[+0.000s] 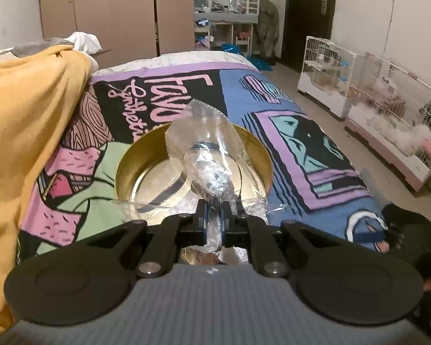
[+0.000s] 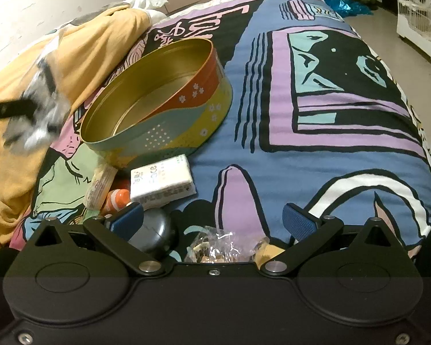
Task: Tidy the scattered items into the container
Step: 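Carry the clear bag over the gold tin and open the left tool, then grasp the clear bag holding an orange figure with the right tool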
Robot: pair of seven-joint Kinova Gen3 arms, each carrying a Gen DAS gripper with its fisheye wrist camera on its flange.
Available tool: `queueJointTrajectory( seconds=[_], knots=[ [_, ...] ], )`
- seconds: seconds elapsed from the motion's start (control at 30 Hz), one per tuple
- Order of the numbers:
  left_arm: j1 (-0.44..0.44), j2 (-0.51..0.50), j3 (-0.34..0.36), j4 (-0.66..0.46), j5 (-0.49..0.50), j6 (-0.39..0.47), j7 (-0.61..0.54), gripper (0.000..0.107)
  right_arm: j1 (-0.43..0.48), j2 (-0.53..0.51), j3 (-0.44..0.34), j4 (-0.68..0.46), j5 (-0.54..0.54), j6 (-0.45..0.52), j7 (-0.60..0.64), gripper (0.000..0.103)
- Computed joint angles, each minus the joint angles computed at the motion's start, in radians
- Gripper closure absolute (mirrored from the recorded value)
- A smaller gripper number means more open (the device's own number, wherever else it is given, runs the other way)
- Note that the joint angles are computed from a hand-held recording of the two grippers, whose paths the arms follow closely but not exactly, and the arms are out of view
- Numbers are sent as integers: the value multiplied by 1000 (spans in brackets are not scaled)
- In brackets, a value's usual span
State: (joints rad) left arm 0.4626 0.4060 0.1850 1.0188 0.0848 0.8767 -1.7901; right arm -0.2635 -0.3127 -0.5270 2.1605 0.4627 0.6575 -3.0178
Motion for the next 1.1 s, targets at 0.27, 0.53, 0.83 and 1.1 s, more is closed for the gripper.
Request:
queueJointTrajectory(
  seconds=[0.27, 0.53, 0.83, 1.1],
  knots=[
    [52, 99, -24, -170, -46, 49, 44, 98, -28, 3, 25, -7, -59, 13, 54, 0],
    [108, 160, -101, -226, -120, 17, 166, 23, -60, 23, 11, -33, -66, 76, 58, 0],
    [-61, 51, -3, -43, 2, 44, 5, 19, -122, 73, 32, -57, -55, 119, 55, 3],
    [-150, -25, 21, 113, 105, 153, -154, 19, -175, 102, 75, -67, -44, 136, 50, 12]
  ],
)
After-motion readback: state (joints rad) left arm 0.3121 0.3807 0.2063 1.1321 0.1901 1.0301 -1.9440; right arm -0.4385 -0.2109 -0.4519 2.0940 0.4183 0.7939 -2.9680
